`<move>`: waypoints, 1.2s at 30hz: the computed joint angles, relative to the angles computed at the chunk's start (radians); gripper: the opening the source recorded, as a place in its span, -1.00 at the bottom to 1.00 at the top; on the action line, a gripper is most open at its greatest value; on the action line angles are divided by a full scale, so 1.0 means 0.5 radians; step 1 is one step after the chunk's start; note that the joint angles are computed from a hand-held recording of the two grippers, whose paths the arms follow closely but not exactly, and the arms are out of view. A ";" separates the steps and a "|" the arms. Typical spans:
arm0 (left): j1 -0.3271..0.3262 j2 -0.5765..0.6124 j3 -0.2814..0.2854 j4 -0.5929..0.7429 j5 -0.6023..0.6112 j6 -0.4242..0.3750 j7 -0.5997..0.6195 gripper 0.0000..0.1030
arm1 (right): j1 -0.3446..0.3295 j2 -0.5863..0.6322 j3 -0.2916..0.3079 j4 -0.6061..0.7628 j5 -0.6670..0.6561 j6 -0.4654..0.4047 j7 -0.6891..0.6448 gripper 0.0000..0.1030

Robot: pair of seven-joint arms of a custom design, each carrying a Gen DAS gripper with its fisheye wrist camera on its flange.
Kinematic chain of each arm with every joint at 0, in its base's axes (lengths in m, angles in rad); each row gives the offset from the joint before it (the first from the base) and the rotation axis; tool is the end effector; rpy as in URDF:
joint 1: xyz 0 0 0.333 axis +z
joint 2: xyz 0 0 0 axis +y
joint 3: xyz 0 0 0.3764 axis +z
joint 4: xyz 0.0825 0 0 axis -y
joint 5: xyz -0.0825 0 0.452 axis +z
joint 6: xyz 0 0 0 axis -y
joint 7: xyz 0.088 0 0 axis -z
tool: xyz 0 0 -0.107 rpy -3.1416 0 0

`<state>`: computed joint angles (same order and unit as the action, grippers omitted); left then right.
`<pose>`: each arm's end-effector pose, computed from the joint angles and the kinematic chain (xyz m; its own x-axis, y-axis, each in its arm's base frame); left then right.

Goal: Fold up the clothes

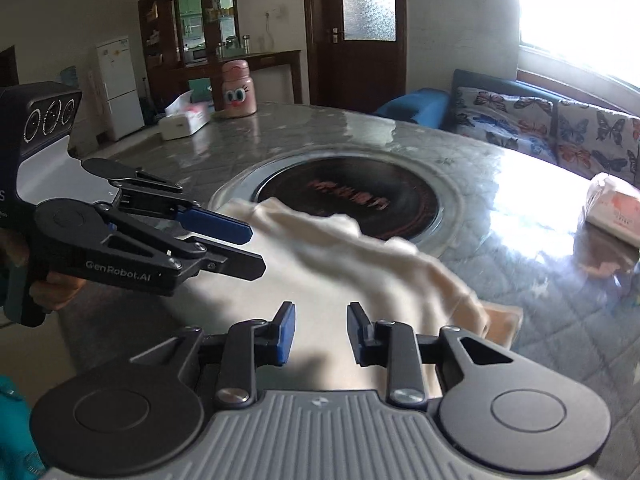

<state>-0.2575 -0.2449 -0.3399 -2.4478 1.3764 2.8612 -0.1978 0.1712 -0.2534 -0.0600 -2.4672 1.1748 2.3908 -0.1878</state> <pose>0.3917 -0.3365 0.4395 -0.1283 -0.9897 0.0640 -0.5998 0.0260 -0.7998 0.5014 0.0636 0.4274 0.8672 -0.4953 -0.0515 -0.3520 -0.5366 -0.7669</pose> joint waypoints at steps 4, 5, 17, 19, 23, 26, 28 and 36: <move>-0.022 0.015 -0.025 -0.019 0.001 -0.044 -0.017 -0.22 | 0.017 -0.036 0.001 -0.070 0.073 0.056 -0.079 -0.46; -0.030 0.022 -0.030 -0.022 0.003 -0.057 -0.022 -0.22 | 0.025 -0.034 0.001 -0.084 0.104 0.074 -0.115 -0.46; -0.094 -0.030 -0.034 -0.032 0.132 -0.161 -0.105 -0.18 | 0.010 -0.141 -0.033 -0.171 0.224 0.123 -0.285 -0.45; -0.094 -0.025 -0.039 -0.026 0.174 -0.147 -0.140 -0.17 | 0.003 -0.154 -0.041 -0.178 0.221 0.136 -0.285 -0.45; -0.112 0.051 -0.034 -0.003 0.136 -0.138 -0.096 -0.17 | -0.019 -0.137 -0.054 -0.195 0.175 0.152 -0.267 -0.45; -0.124 0.056 -0.035 -0.002 0.159 -0.161 -0.117 -0.16 | -0.031 -0.133 -0.062 -0.199 0.157 0.143 -0.256 -0.44; -0.126 0.028 -0.021 -0.013 0.139 -0.154 -0.110 -0.16 | -0.036 -0.146 -0.068 -0.189 0.146 0.115 -0.231 -0.44; -0.104 -0.072 -0.014 -0.098 0.052 -0.179 -0.146 -0.16 | -0.057 -0.035 -0.054 -0.101 0.144 0.163 -0.131 -0.43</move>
<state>-0.3097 -0.2808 -0.3471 -2.4966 1.4025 2.7719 -0.2709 0.1428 -0.2707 -0.0868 -2.5179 1.2467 2.4725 -0.2531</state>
